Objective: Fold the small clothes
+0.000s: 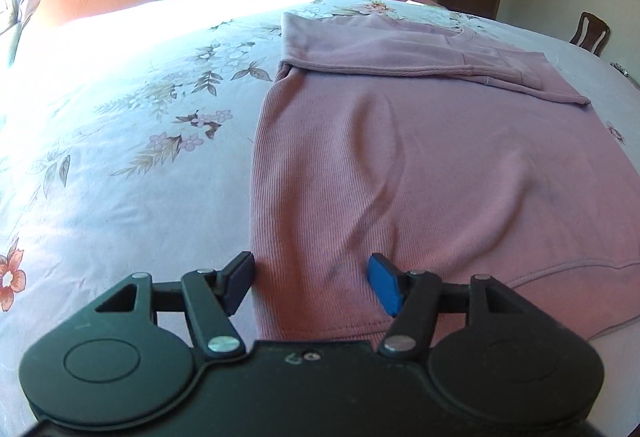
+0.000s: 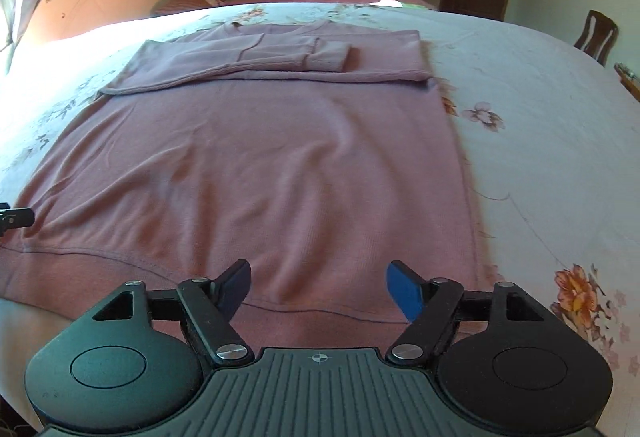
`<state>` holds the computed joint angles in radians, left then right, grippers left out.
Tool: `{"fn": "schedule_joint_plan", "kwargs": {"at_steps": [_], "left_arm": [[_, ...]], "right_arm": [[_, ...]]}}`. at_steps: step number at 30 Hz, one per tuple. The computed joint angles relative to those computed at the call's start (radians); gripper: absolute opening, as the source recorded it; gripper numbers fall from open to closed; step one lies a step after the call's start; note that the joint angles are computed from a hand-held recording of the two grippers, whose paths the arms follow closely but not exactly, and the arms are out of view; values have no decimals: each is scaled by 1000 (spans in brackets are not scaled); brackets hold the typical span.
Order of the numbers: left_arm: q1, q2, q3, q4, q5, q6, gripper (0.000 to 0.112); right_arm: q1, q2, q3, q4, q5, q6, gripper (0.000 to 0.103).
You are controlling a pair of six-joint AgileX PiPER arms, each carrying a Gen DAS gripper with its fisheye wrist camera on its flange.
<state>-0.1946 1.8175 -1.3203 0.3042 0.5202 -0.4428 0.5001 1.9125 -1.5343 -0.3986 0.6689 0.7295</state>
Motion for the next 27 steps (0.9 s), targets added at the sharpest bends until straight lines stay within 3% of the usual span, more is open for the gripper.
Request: {"fn": "schedule_joint_plan", "kwargs": {"at_steps": [1,4,8,14,22,27], "left_arm": [[2,2,-1,-10,11,4,71],[4,-13,41,4,-14,-38,74],[0,-21,52,15,-12,-58,75],[19,-40,49,-106,25,41,74],[44,-124,130,-322,40,245,44],[85,-138,147,-477,54,366,35]], "right_arm": [[-9,-14,27,-19,3,27,75],[-30,-30,64,-38,22,63,75],[-44,-44,98,-28,30,65,75],[-74,-71,142,46,18,62,75],[-87,-99,168,122,3,42,74],[-95,-119,185,174,-23,6,48]]}}
